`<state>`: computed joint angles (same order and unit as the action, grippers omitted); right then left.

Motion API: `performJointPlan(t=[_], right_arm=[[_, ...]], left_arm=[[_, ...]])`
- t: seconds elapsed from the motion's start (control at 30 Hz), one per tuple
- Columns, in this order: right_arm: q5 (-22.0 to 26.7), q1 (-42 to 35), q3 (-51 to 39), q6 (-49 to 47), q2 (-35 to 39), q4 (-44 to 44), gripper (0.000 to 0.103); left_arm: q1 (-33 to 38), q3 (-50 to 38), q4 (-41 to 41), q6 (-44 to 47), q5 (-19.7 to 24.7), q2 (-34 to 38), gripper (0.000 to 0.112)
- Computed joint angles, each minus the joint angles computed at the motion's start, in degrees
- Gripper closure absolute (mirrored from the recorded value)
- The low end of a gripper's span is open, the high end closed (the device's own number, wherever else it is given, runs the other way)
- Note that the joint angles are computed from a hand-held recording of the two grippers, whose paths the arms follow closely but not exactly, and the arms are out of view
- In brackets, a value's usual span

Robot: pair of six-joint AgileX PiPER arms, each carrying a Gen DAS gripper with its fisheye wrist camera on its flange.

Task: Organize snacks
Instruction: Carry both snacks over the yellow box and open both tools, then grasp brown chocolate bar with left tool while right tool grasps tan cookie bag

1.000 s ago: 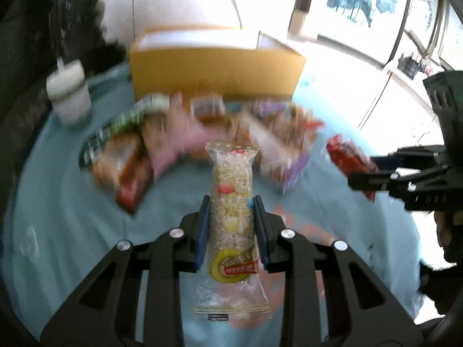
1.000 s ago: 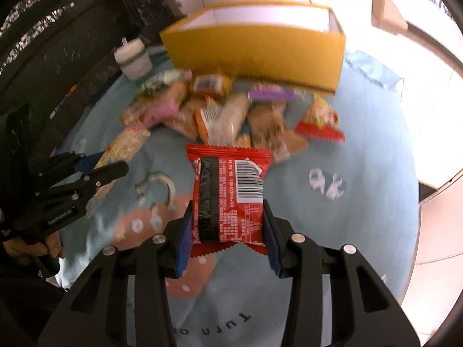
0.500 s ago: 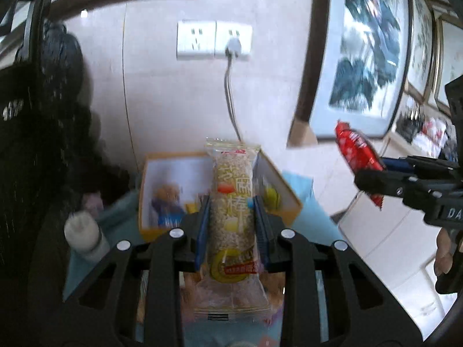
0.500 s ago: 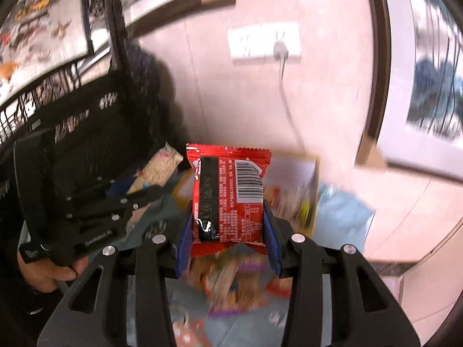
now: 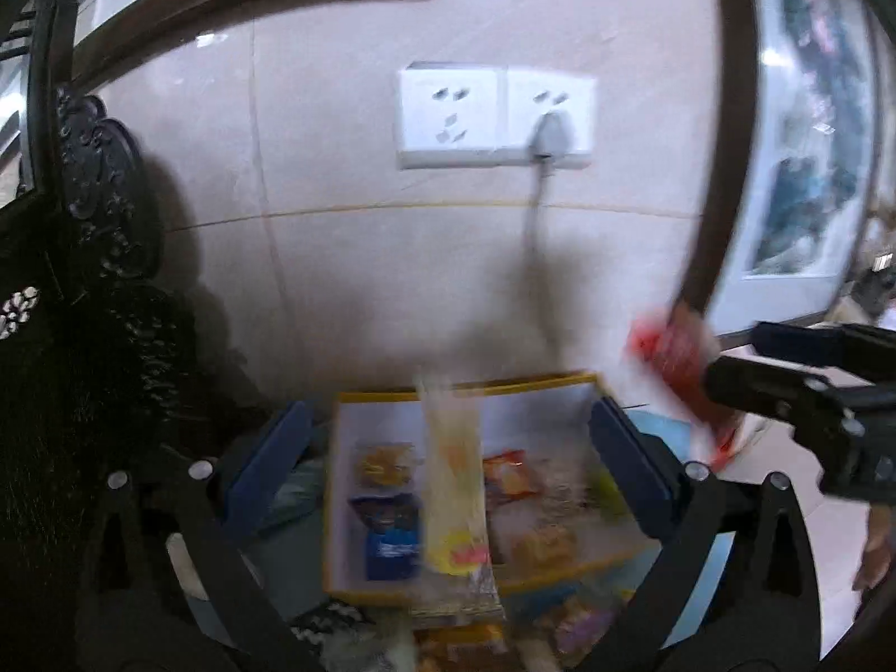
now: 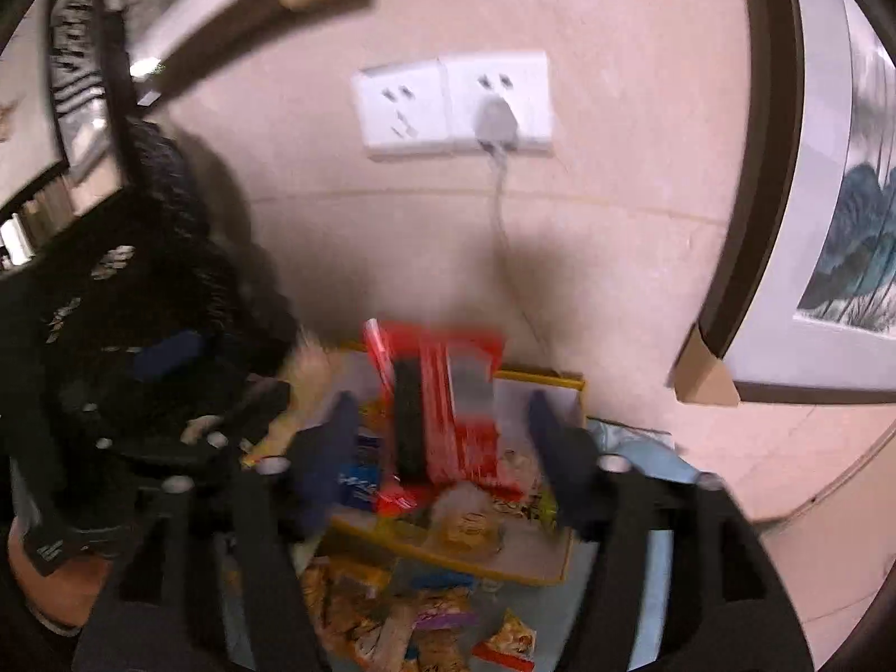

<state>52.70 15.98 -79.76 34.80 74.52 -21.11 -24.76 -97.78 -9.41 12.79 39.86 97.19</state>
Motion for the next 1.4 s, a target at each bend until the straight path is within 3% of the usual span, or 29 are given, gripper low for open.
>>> performJointPlan(t=[0.27,0.5,0.67,0.93,1.03,1.17,1.37,1.4], right_arm=[[-4.5,-2.6,8.6,-0.7,-2.4,2.1,0.036],[-6.9,-1.5,23.1,2.8,-9.1,3.2,0.036],[-8.9,7.2,37.1,14.9,-12.0,1.1,0.036],[-14.1,25.7,51.8,41.7,-7.3,-7.6,0.036],[-16.3,28.4,54.1,46.8,-4.7,-9.8,0.036],[-17.6,28.8,54.6,48.7,-1.3,-12.2,0.036],[-21.4,21.1,53.4,42.8,0.5,-10.9,0.036],[-22.8,19.7,52.8,40.9,1.4,-10.4,0.036]], left_arm=[[3.9,3.4,-3.6,4.0,-0.4,1.6,0.012],[7.6,21.4,-12.2,16.0,-6.1,-5.8,0.012],[11.5,36.0,-21.7,28.1,-8.5,-10.2,0.012],[23.2,58.5,-37.6,53.9,-14.7,-13.3,0.012],[27.4,61.8,-43.8,63.8,-15.3,-12.7,0.012],[28.3,62.7,-45.4,68.3,-17.4,-10.6,0.012],[27.3,62.2,-51.7,74.6,-18.2,-6.5,0.012],[27.4,61.9,-52.9,75.7,-17.5,-5.6,0.016]])
